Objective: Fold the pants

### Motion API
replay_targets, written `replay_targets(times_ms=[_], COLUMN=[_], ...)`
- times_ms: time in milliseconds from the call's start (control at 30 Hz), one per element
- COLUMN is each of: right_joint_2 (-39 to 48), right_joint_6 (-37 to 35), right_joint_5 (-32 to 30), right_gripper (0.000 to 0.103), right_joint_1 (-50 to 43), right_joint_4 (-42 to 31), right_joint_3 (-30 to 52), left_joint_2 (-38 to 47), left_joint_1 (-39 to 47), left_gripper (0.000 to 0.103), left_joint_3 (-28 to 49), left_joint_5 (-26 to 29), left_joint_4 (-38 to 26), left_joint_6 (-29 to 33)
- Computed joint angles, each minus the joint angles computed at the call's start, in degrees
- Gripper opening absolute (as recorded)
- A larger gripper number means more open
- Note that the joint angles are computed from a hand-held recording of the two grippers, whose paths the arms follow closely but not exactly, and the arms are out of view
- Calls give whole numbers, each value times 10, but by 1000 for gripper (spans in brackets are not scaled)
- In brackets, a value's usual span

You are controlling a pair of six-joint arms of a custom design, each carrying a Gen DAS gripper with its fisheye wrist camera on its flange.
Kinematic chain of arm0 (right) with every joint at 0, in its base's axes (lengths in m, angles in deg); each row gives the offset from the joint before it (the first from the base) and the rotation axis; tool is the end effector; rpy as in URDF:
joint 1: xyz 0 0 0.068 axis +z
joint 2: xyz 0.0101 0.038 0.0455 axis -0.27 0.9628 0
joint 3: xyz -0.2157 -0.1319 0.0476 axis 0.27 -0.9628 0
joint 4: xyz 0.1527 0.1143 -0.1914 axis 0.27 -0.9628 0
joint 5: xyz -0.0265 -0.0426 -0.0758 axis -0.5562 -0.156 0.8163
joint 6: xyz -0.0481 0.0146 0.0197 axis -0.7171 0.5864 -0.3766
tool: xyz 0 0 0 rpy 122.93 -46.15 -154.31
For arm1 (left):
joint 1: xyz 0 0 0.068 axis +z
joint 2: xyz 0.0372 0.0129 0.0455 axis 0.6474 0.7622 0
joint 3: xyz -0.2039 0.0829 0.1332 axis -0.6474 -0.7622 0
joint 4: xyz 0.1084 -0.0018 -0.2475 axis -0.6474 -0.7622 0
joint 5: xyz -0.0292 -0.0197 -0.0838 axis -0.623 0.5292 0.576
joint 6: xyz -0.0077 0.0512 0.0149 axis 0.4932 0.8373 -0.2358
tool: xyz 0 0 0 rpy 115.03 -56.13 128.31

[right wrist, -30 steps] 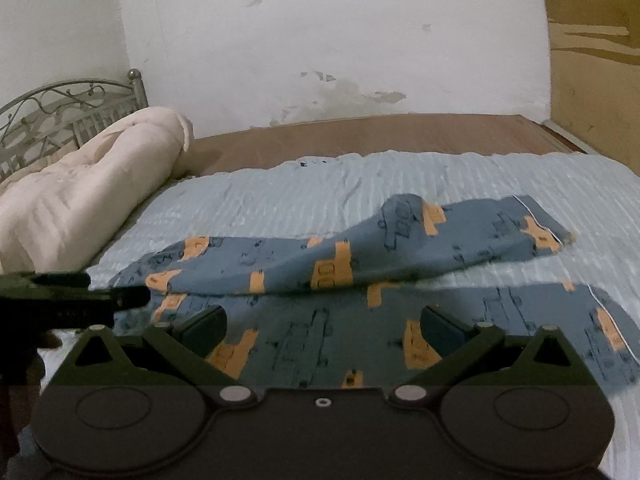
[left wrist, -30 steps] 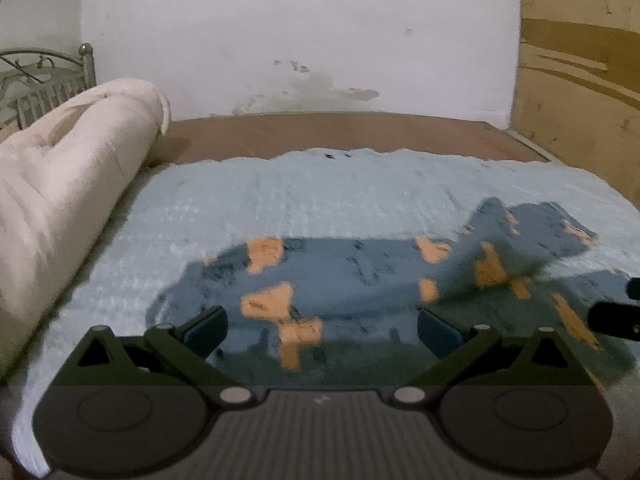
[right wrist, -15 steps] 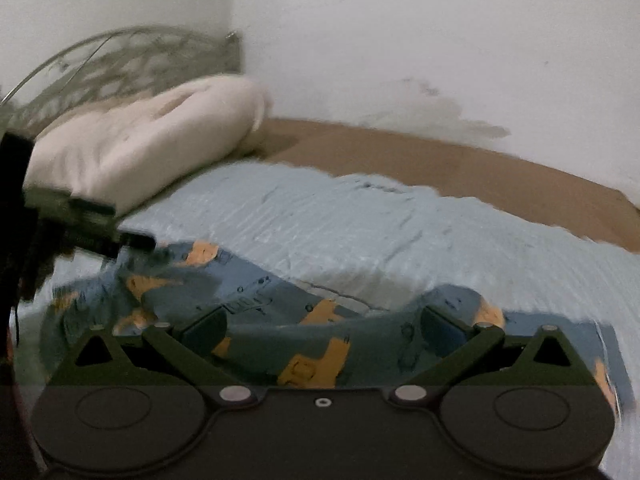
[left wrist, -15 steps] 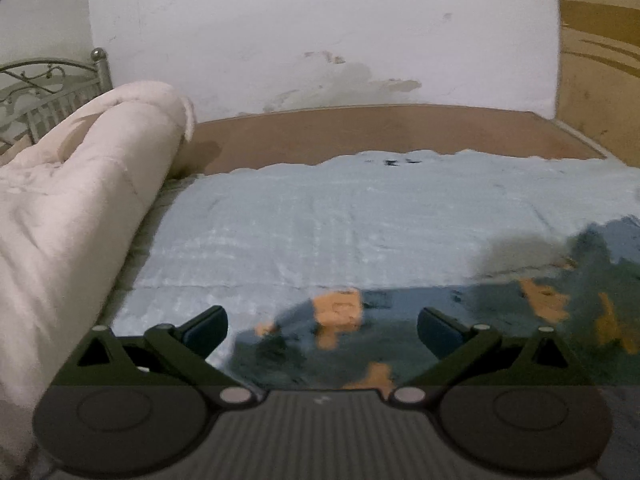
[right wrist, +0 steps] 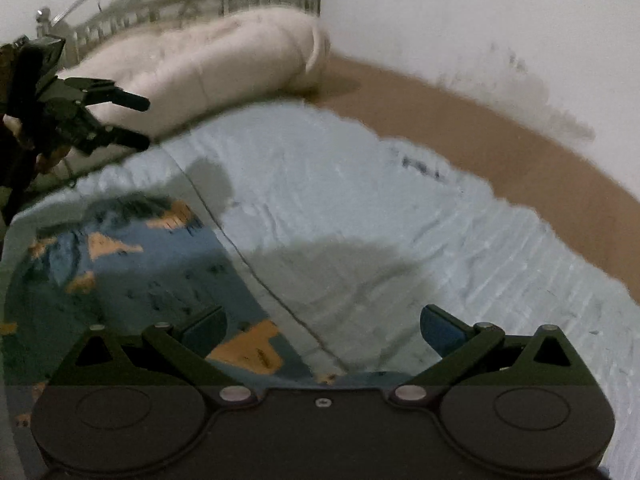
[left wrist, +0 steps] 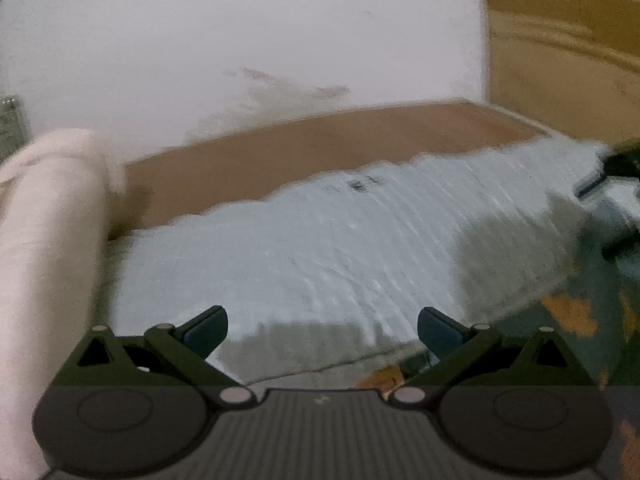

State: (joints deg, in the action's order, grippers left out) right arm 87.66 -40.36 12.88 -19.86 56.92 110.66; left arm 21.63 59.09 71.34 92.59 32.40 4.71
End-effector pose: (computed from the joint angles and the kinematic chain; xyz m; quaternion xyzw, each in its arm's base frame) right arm 0.3404 -0.0037 0.1590 -0.4309 0.8236 0.1743 0.3250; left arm 0.1897 0.0519 0.1449 0.1323 0.8970 0.0107 0.4216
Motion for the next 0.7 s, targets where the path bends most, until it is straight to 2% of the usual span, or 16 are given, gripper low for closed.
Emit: replay_targets(times_ms=[67, 167, 233, 300, 400, 467, 533, 600, 633, 667, 700], right_joint_2=[57, 134, 166, 191, 201, 200, 199, 192, 191, 194, 200], right_joint_6=[-10, -41, -49, -54, -61, -58, -58, -53, -48, -44, -45], right_joint_5=[15, 17, 28, 43, 71, 108, 133, 151, 154, 153, 154], right_gripper=[102, 99, 86, 82, 74, 68, 60, 58, 57, 56, 54], right_joint_1=[10, 16, 23, 28, 36, 43, 41, 32, 26, 19, 15], right_joint_4=[-48, -141, -188, -224, -240, -236, -239, -231, -226, -232, -243], right_joint_3=[66, 159, 199, 230, 240, 235, 236, 231, 229, 233, 241], left_joint_2=[94, 196, 236, 279, 302, 320, 339, 360, 370, 380, 384], left_joint_1=[-4, -17, -19, -30, -60, -70, -84, -94, -102, -108, -111], left_gripper=[103, 103, 103, 103, 99, 87, 80, 70, 57, 52, 51], left_joint_3=[12, 43, 55, 72, 93, 109, 133, 154, 165, 176, 183], left_joint_5=[18, 36, 67, 84, 67, 65, 59, 49, 37, 27, 22], left_joint_4=[64, 95, 92, 90, 57, 30, -4, -32, -42, -54, -61], left_joint_6=[27, 58, 76, 89, 97, 111, 118, 125, 120, 112, 101])
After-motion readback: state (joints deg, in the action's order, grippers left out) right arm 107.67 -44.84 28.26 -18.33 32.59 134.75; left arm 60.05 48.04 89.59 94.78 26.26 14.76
